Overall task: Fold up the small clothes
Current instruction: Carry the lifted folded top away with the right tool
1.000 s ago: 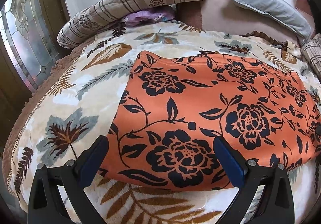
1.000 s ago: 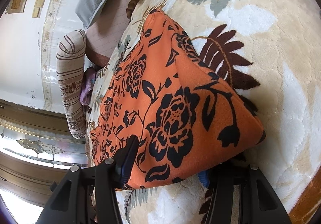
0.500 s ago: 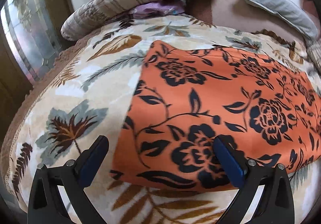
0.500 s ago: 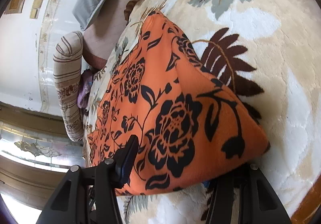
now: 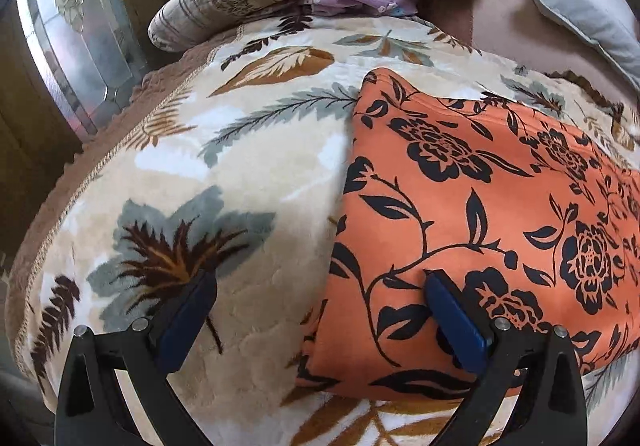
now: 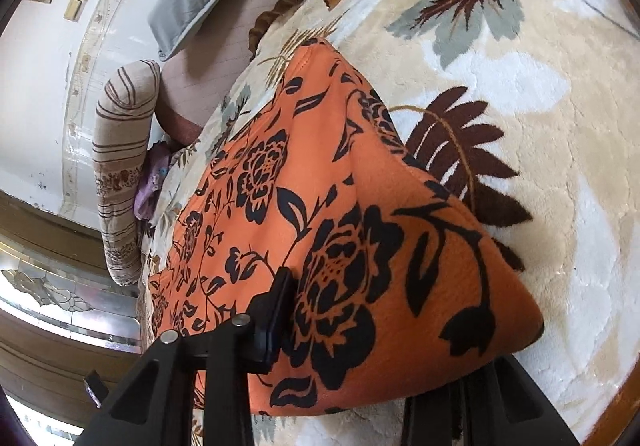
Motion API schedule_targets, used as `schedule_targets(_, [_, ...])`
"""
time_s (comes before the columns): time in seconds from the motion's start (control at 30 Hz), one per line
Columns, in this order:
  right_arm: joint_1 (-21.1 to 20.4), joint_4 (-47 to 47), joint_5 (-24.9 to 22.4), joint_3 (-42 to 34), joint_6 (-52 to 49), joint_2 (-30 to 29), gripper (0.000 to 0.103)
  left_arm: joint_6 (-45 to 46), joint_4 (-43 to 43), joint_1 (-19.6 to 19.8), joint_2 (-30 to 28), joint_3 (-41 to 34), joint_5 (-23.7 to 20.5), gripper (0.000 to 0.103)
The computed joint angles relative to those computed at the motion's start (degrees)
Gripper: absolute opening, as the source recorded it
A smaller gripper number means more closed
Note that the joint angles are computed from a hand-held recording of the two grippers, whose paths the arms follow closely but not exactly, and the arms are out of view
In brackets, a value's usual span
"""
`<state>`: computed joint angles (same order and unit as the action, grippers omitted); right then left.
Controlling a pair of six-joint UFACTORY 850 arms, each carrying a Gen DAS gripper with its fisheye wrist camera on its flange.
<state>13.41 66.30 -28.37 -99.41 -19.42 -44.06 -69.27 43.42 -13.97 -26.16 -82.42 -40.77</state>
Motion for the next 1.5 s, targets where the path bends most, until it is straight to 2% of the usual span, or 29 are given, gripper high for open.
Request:
schedule_targets(0.1, [-0.63, 3.61, -1.31, 0.62, -1.28, 0.01, 0.040, -0.25, -0.08, 0.16, 0.44, 0.14, 0.95, 0.103])
schedule_targets(0.4, [-1.38, 7.89, -2.62, 2.13, -3.35, 0.72, 0.040, 1.06, 1.02, 0.90, -0.13, -2.02, -1.37, 0.103])
schedule_targets(0.5, [-1.14, 7.95, -1.75, 2.74, -4.69, 1.28, 0.040, 2.88, 0.63, 1.07, -0.71, -2.37, -2.69, 0.103])
schedule_targets(0.57, [-0.46, 3.61, -0.17, 2.09, -2.87, 1.39, 0.038, 4.54, -1.32, 1.20, -1.47, -2.72, -3.21, 0.103])
schedule_targets(0.7, [1.62, -9.90, 4.76, 1.34, 3.35, 2.48, 0.023, 4.56, -0.59, 0.80, -1.31, -2.31, -3.41, 0.103])
schedule_targets(0.87, [4.38, -26.08, 10.21, 2.19, 9.77, 6.09, 0.020, 5.29, -0.98, 1.19, 1.89, 0.24, -2.39, 0.103])
schedule_targets(1.03, [7.22, -42.58, 9.53, -2.12, 20.27, 6.66, 0.018, 2.42, 1.11, 3.88, 5.31, 3.36, -1.56, 0.103])
schedule_targets(1.13, [10.36, -50.60, 8.89, -7.15, 22.03, 5.76, 0.014, 0.70, -2.52, 7.05, 5.64, 4.10, -1.91, 0.103])
schedule_targets(1.17, [11.55, -50.86, 8.72, -9.01, 20.60, 5.32, 0.013, 0.08, -3.51, 7.93, 5.83, 4.43, -1.69, 0.103])
schedule_targets(1.23, [13.64, -45.22, 7.36, -13.47, 13.09, 3.54, 0.006, -1.59, -3.34, 9.03, 6.32, 5.25, -1.49, 0.103])
schedule_targets(1.27, [14.66, -43.09, 6.57, -15.56, 10.12, 2.55, 0.005, -2.50, -2.51, 9.29, 6.53, 5.52, -1.59, 0.103])
schedule_targets(1.37, [18.18, -44.61, 2.83, -23.66, 10.75, -1.95, 0.005, -5.90, 1.58, 9.29, 6.94, 6.57, -3.10, 0.103])
schedule_targets(1.43, [18.47, -40.45, -0.32, -27.33, 11.07, -4.61, 0.006, -4.66, 1.97, 9.44, 6.76, 6.77, -3.29, 0.103])
schedule_targets(1.5, [17.14, -33.27, -2.47, -26.33, 11.13, -5.17, 0.007, -3.65, 1.49, 9.42, 6.94, 6.99, -2.95, 0.103])
